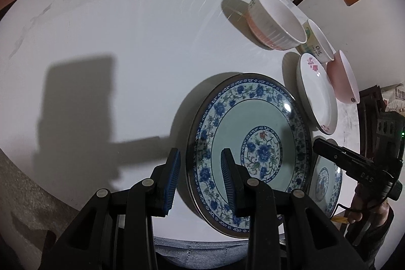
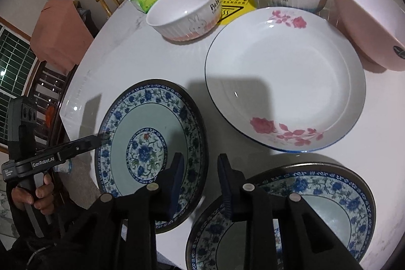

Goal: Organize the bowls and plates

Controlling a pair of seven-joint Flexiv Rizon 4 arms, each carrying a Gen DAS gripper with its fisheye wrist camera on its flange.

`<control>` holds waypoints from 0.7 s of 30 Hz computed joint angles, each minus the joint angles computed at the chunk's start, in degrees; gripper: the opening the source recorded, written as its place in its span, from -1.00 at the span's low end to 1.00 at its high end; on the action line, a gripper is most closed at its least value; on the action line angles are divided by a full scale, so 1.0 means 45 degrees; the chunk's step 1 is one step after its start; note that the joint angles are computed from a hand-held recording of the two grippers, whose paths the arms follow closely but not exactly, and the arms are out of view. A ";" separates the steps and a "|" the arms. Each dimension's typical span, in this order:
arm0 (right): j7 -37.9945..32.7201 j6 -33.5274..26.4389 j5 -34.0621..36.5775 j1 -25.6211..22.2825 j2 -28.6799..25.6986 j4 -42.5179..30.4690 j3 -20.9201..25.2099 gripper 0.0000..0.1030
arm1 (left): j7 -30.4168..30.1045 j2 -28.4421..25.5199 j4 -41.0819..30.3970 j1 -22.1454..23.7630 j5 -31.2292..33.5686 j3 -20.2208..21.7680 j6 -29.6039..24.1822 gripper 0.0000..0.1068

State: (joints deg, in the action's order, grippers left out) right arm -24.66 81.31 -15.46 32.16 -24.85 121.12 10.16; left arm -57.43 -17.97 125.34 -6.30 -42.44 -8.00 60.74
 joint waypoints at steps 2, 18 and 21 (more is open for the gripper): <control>-0.0238 -0.0094 0.0200 -0.0231 -0.0126 -0.0181 0.0285 -0.46 | 0.0074 -0.0095 -0.0029 0.0035 -0.0072 -0.0038 -0.0044 -0.46; -0.1021 -0.0639 0.0897 -0.0329 -0.0729 -0.1049 0.0598 -0.69 | 0.0404 -0.0464 -0.0165 0.0166 -0.0072 -0.0141 -0.0294 -0.71; -0.0751 -0.0659 0.0756 -0.0032 -0.0693 -0.1028 0.0332 -0.70 | 0.0582 -0.0484 -0.0162 0.0148 -0.0036 -0.0158 -0.0166 -0.71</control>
